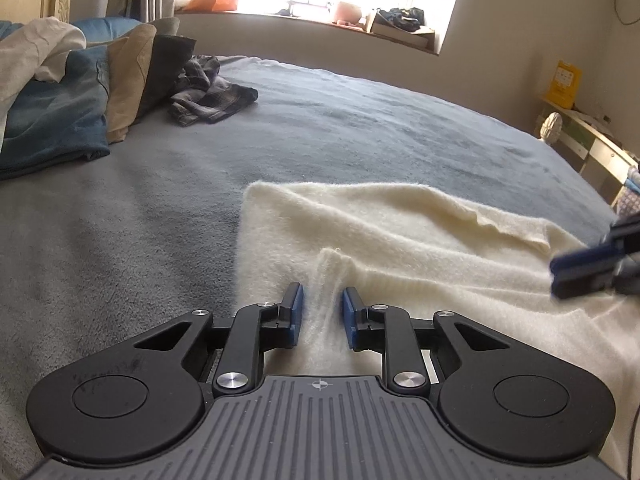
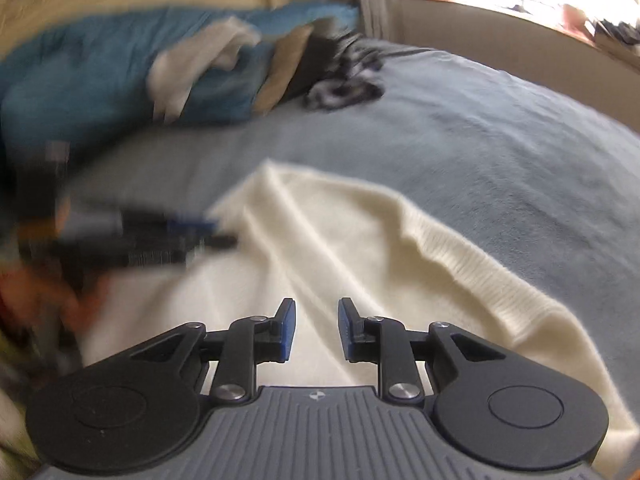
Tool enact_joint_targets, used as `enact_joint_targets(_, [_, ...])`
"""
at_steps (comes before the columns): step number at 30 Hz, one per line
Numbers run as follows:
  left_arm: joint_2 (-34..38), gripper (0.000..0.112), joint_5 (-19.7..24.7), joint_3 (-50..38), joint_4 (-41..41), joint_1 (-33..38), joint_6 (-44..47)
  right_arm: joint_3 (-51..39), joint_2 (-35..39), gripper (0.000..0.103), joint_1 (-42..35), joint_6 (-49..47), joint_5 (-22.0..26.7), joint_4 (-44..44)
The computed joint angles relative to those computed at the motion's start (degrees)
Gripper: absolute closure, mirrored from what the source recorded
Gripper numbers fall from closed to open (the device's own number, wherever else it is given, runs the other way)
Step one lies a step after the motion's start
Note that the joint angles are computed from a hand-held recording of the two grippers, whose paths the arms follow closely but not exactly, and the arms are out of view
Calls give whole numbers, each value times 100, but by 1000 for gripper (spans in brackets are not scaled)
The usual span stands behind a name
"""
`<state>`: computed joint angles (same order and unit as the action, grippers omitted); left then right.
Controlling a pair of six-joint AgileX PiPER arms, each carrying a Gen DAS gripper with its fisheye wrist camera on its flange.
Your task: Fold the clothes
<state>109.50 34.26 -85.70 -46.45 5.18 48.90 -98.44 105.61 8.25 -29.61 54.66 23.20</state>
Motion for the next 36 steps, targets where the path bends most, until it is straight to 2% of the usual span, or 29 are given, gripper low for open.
enact_joint_targets(5, [-20, 90, -7, 12, 47, -8, -11, 37, 128, 76, 350, -61, 40, -633])
enact_joint_targets(8, [-29, 90, -43, 48, 8, -10, 49, 108, 125, 67, 471, -80, 4, -906])
enact_joint_targets(12, [-43, 90, -113, 103, -59, -21, 168, 72, 188, 66, 552, -85, 105, -1082])
enact_joint_targets(13, [-47, 90, -129, 116, -74, -23, 196, 136, 148, 69, 583, -103, 48, -1113])
enact_joint_targets(15, [-55, 90, -159, 136, -97, -29, 233, 262, 70, 92, 643, -137, -66, -1176])
enact_joint_targets(17, [-61, 90, -185, 157, -125, -31, 269, 501, -86, 99, 761, -47, -370, -1409])
enact_joint_targets(20, [-68, 90, -220, 192, -184, -29, 325, 764, -303, 100, 882, 160, -870, -1780])
enact_joint_targets(26, [-84, 89, -311, 241, -182, -67, 390, 749, -128, 100, 1023, 483, -1073, -2462])
enact_joint_targets(29, [-99, 89, -362, 279, -207, -81, 482, 856, -18, 100, 1043, 661, -1299, -2589])
enact_joint_targets(30, [-105, 89, -374, 297, -240, -78, 519, 806, 3, 95, 1004, 714, -1297, -2514])
enact_joint_targets(31, [-112, 89, -386, 315, -272, -75, 557, 695, 7, 91, 896, 723, -1214, -2309])
enact_joint_targets(32, [-118, 89, -399, 333, -305, -72, 595, 574, -13, 77, 722, 787, -1093, -2055])
enact_joint_targets(33, [-131, 89, -434, 360, -311, -83, 612, 446, -42, 72, 517, 925, -962, -1807])
enact_joint_targets(36, [-155, 89, -515, 408, -308, -111, 654, 320, -423, 72, -354, 997, -544, -907])
